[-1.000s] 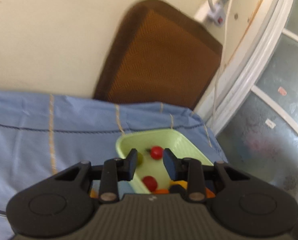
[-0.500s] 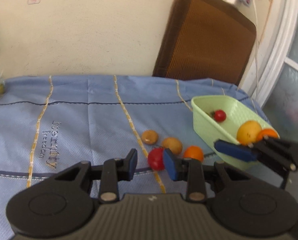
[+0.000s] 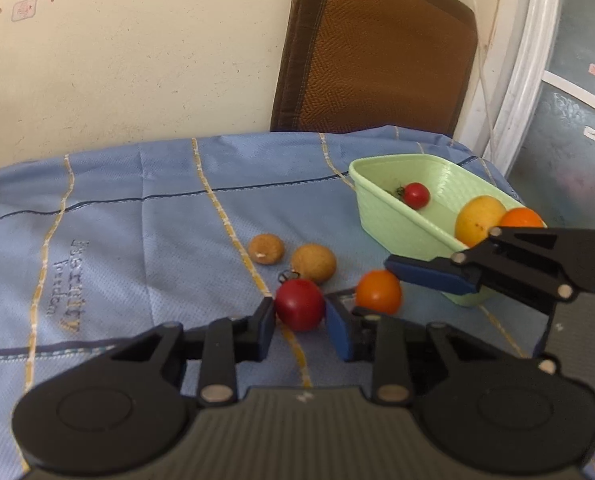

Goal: Organize fruits

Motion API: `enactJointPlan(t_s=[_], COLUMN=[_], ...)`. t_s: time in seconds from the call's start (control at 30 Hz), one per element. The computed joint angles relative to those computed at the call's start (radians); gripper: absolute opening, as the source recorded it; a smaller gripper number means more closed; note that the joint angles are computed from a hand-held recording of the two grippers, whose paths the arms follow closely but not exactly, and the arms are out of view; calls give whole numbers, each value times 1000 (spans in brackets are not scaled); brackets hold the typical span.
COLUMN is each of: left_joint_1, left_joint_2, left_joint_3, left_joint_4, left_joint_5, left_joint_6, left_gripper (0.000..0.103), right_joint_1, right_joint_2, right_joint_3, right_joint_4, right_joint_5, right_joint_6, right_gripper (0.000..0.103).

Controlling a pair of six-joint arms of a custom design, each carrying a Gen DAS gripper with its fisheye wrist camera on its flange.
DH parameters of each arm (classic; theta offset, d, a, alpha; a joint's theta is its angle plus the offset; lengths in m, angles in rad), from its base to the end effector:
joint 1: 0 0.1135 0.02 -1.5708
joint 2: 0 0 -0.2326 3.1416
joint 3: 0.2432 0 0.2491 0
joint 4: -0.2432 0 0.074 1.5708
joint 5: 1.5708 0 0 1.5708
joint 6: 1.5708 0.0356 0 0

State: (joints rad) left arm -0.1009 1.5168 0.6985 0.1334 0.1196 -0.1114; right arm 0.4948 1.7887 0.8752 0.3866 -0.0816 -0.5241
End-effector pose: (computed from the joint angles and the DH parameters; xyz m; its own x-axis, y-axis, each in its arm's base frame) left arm 0.2992 -0.0346 0.1411 -0.6468 -0.0454 -0.7613 0.1208 0.9795 -0.1611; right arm 0.3156 0.1736 0.1308 -0.1153 -0.6289 -0.7689 -0.6849 0.6110 -0.3971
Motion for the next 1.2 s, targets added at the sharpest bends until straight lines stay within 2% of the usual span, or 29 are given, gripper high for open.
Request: enactJointPlan(t_s=[0.1,0.2,0.3,0.37,0.57,0.67,1.2], left_joint_1=[6,-19,-84,-139,-241,-282,-293], left_joint_2=[-117,-219,-268,-263,-199,-185,-187], left_joint_3=[-83,-154,-192,-194,-187,-199,-206], left_joint_4=[-23,-48,-59,-62,-48,-23,-17], left_joint_5=[15,-9,-92,-183,-389,-465,-484], left_joint_6=[-1,-15,-44,-73,-156,-158,-171], left_gripper=[28,28,28,28,31,31,31], right_joint_1=[-13,-43,-80,-97,-87,-87,-85], right_joint_2=[-113,-193,-250,-267,-272,-284,-282], right_joint_3=[-133,-213,-258,-276,-304,-316,-315], right_joint_4=[50,34,-6,-25,-3,2,0], right_joint_5=[-44,-105,-169,-197,-186,-175,-162], right_joint_6=[73,167,256,294,330,334,317], right_gripper=[33,33,33,34,34,34,34])
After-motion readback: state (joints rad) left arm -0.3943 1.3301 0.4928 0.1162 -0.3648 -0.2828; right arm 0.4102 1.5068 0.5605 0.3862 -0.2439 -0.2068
